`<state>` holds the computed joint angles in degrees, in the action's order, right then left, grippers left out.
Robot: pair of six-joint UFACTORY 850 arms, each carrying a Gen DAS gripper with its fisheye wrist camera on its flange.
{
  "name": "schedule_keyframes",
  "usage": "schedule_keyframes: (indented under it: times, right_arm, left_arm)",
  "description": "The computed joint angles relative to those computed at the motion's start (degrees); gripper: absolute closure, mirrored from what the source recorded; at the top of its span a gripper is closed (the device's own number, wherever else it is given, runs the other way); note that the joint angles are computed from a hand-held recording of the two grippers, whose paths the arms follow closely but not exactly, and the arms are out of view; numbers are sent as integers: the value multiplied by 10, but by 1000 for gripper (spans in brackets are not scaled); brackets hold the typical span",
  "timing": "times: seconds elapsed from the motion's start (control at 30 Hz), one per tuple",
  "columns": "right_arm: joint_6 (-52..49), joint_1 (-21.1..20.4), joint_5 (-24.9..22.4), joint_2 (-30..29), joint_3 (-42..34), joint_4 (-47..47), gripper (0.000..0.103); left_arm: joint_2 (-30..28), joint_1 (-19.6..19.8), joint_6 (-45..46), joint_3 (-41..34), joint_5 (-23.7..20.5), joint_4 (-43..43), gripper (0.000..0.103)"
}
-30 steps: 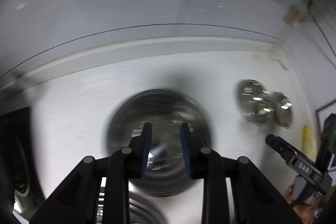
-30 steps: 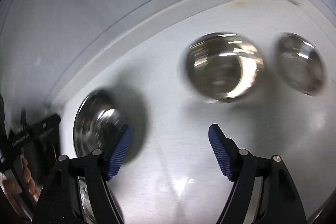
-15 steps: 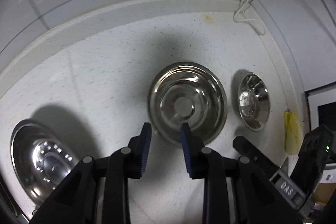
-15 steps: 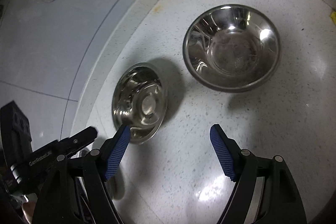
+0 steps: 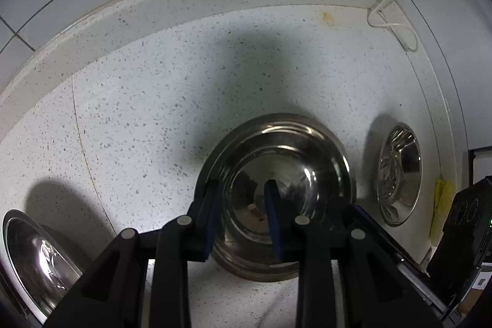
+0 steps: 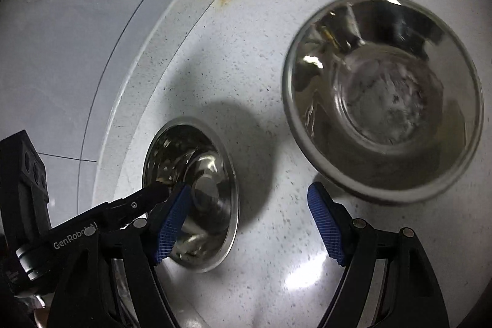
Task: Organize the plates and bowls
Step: 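Close the left tool on the large steel bowl while the right tool grips a smaller bowl, then nest the right-held bowl into the left-held bowl and open the right tool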
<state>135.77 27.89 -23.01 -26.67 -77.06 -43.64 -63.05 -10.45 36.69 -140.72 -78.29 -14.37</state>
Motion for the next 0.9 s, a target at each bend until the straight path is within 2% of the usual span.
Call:
schedule_keyframes:
  times: [0.27, 0.4, 0.57, 0.6, 0.63, 0.67, 0.7, 0.73, 0.77, 0.9]
  right_arm:
    - [-17, -2, 11, -14, -15, 14, 30]
    - [-34, -4, 9, -22, -28, 25, 30]
    - [-74, -6, 1, -38, -49, 55, 32]
    - [-85, -6, -2, -42, -54, 63, 35]
    - [-93, -7, -1, -44, -57, 71, 50]
    - [-104, -8, 1, -47, -60, 81, 71]
    - [-120, -9, 4, -51, -63, 95, 81]
    - [-129, -9, 7, -53, -64, 102, 94]
    - [-129, -8, 10, -53, -64, 99, 95]
    - [-155, 6, -29, -64, -91, 115, 95]
  left_arm:
    - [15, 11, 36, -2, 23, -11, 76]
    - [-18, 13, 22, -58, -1, -2, 76]
    - [-30, 9, 3, -56, -8, 16, 76]
    - [-32, 9, 0, -54, -9, 17, 76]
    - [-29, 10, 0, -44, -5, 15, 76]
    - [-19, 11, 5, -22, 10, 11, 77]
    - [-8, 10, 11, 1, 26, 12, 83]
    - [6, 10, 19, 25, 42, 15, 93]
    - [19, 10, 31, 49, 56, 16, 93]
    - [68, 13, 60, 125, 98, 19, 93]
